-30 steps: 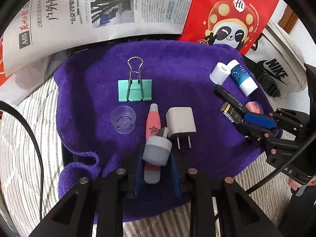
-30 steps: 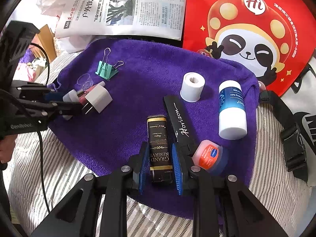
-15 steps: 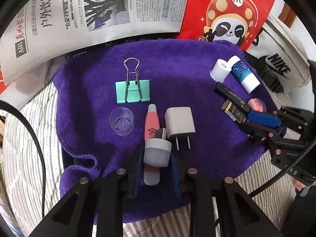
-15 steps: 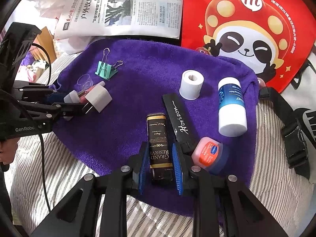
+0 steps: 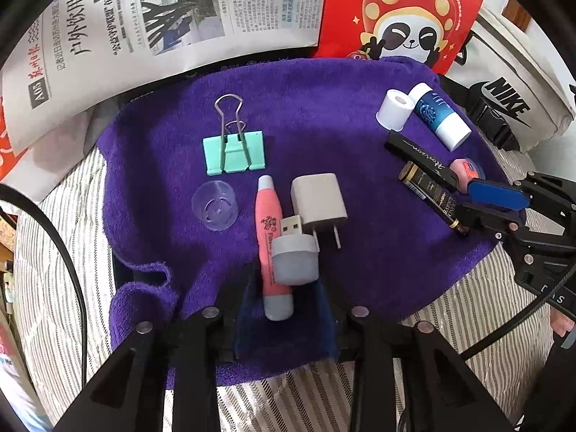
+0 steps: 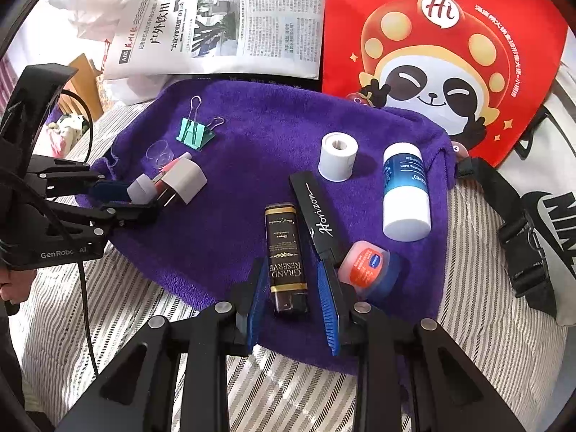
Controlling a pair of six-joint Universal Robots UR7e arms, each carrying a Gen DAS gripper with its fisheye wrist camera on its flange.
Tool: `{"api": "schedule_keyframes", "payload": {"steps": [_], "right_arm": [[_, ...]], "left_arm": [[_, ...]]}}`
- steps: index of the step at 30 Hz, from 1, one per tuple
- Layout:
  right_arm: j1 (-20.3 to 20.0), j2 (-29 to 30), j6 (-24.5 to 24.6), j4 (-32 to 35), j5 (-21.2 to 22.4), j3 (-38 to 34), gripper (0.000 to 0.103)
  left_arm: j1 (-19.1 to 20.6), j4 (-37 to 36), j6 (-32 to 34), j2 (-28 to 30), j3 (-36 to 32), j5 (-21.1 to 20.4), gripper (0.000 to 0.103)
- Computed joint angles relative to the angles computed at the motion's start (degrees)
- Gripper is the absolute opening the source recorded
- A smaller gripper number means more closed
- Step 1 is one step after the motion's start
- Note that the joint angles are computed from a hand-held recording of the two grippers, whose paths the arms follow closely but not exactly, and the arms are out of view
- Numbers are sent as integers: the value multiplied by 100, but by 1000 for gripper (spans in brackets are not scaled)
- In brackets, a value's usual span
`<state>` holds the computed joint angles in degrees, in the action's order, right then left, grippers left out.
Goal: Organize rigid objects
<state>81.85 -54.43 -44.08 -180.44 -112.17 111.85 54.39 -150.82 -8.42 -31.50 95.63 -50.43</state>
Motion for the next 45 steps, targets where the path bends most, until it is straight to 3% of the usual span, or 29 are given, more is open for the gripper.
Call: {"api": "schedule_keyframes", "payload": {"steps": [6, 18, 24, 26, 31, 33, 41, 45], "right_arm": [[-44, -56, 139, 13, 8, 89, 33], [-53, -146, 442, -329, -112, 341, 38], [-36, -199, 675, -481, -213, 452, 50], [-10, -202, 664, -652, -309, 524, 60], [51, -261, 804, -759, -456, 711, 67], [119, -272, 895, -978, -699, 832, 71], [354, -656, 1113, -1694, -846, 1449, 89], [579, -802, 1013, -2042, -1091, 1715, 92]], "left_arm": [[21, 110, -232, -159, 89, 80, 52], [-95, -66, -488, -639, 596, 155, 71], [-172, -308, -738, -853, 939, 159, 78], [-209, -454, -793, -894, 1051, 197, 78], [-375, -869, -1004, -1024, 1396, 303, 80], [-451, -1072, -1042, -1106, 1559, 309, 83], [-931, -1650, -1188, -1478, 2213, 562, 93], [-1199, -1831, -1441, -1684, 2531, 652, 98]]}}
